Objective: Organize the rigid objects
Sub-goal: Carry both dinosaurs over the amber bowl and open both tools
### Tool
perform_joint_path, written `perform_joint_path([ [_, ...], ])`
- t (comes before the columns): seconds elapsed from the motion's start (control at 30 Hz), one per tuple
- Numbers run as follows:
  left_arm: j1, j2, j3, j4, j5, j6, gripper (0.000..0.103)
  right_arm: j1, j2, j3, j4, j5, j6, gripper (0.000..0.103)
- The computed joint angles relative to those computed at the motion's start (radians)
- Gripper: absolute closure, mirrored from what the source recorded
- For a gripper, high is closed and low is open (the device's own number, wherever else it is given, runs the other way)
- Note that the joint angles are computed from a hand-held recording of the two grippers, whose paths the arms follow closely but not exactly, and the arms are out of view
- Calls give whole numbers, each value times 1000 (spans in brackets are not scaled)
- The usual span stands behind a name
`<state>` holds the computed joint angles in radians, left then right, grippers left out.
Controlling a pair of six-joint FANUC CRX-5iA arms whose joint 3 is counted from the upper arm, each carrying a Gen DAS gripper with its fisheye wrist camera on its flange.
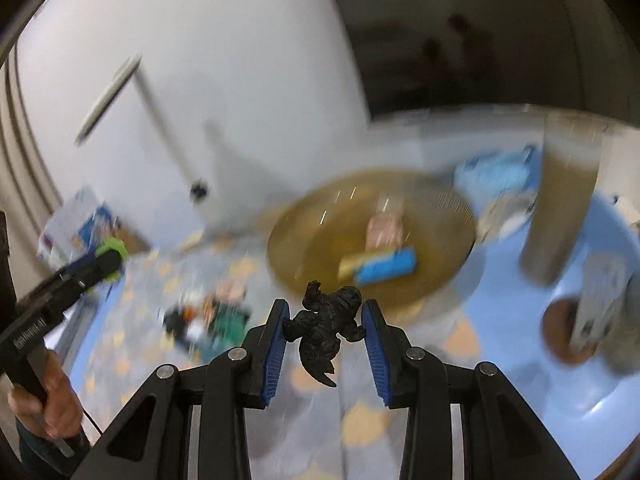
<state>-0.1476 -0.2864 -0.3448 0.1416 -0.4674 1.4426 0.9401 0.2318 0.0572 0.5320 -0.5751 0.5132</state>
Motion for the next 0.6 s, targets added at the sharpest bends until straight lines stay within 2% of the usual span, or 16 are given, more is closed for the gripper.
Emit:
perform_joint_path([
  [0.17, -51, 174, 125, -2, -6, -9, 57, -35, 80, 125, 23, -82, -8, 67],
  [0.2, -55, 198, 139, 1, -12, -19, 57, -36, 106, 163, 6, -126, 13, 67],
  [0.27, -61, 263, 181, 13, -40, -48, 57, -40, 196, 301, -61, -278, 91, 67],
  [0.3, -64, 287, 201, 11, -54, -46, 57, -45, 222, 337, -93, -307, 113, 67],
  [0.37, -65, 327, 226, 16, -71, -46, 55, -61, 253, 376, -162, -337, 144, 67],
  [0.43, -58, 357, 228, 75, -68, -94, 53, -66, 268, 381, -160, -338, 134, 67],
  [0.5, -47, 367, 218, 134, -65, -142, 17, -69, 270, 370, -146, -319, 128, 56],
  [0.53, -47, 366, 230, 100, -76, -106, 16, -67, 278, 377, -131, -338, 122, 43],
  [0.6, -35, 335, 219, 55, -75, -48, 16, -59, 268, 354, -65, -348, 76, 41],
])
